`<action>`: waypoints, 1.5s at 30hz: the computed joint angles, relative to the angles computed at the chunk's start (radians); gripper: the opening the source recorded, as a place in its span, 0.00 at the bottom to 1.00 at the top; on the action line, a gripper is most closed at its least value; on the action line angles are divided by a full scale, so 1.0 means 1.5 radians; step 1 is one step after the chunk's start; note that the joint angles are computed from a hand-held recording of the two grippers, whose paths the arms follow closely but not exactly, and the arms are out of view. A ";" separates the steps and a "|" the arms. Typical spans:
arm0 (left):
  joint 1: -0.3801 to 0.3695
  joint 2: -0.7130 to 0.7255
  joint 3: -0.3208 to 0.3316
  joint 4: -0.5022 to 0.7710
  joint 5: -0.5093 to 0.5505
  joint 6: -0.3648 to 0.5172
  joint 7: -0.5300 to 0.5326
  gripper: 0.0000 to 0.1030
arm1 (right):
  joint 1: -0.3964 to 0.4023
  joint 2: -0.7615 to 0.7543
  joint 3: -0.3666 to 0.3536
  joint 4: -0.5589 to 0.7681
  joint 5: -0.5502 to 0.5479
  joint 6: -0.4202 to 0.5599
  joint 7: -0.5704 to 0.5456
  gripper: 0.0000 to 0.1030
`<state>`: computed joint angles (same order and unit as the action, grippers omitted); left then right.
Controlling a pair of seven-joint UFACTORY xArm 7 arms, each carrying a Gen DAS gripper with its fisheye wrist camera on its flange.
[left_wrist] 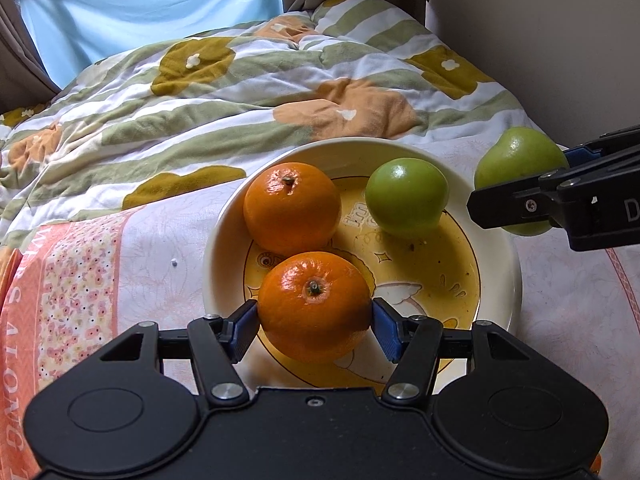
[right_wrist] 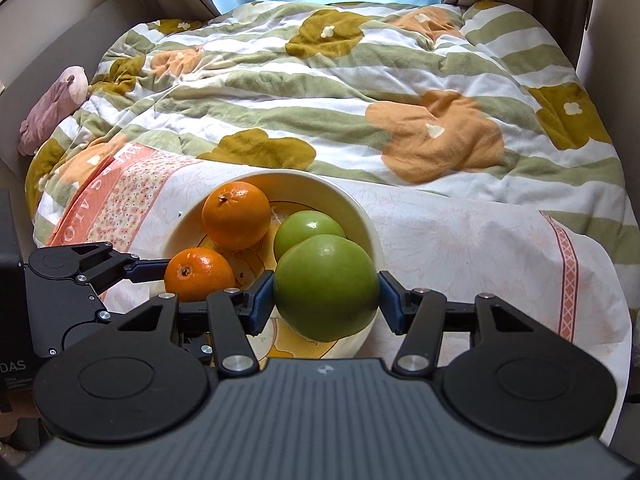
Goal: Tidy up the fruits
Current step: 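Carry the orange and apple into the duck bowl while both tools open to release, then lift both open tools away from the bowl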
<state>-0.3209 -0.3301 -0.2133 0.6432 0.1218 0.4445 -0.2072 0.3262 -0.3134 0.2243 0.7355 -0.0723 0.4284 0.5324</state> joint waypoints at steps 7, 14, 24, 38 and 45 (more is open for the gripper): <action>-0.002 -0.062 0.004 -0.030 0.005 -0.018 0.015 0.98 | 0.003 -0.019 -0.002 -0.011 0.003 0.000 -0.007 0.67; -0.009 -0.137 0.017 -0.062 -0.028 0.011 0.040 0.98 | 0.014 -0.036 0.000 -0.022 0.010 -0.007 -0.023 0.67; -0.019 -0.235 0.042 -0.110 -0.074 0.060 0.073 0.98 | 0.055 0.023 0.009 -0.028 0.036 -0.056 -0.072 0.67; -0.008 -0.289 0.034 -0.148 -0.089 0.080 0.056 0.98 | 0.033 0.049 0.046 -0.021 -0.059 -0.085 0.010 1.00; -0.012 -0.329 0.040 -0.157 -0.097 0.103 0.053 0.98 | 0.032 -0.015 0.048 -0.066 -0.056 -0.097 0.039 1.00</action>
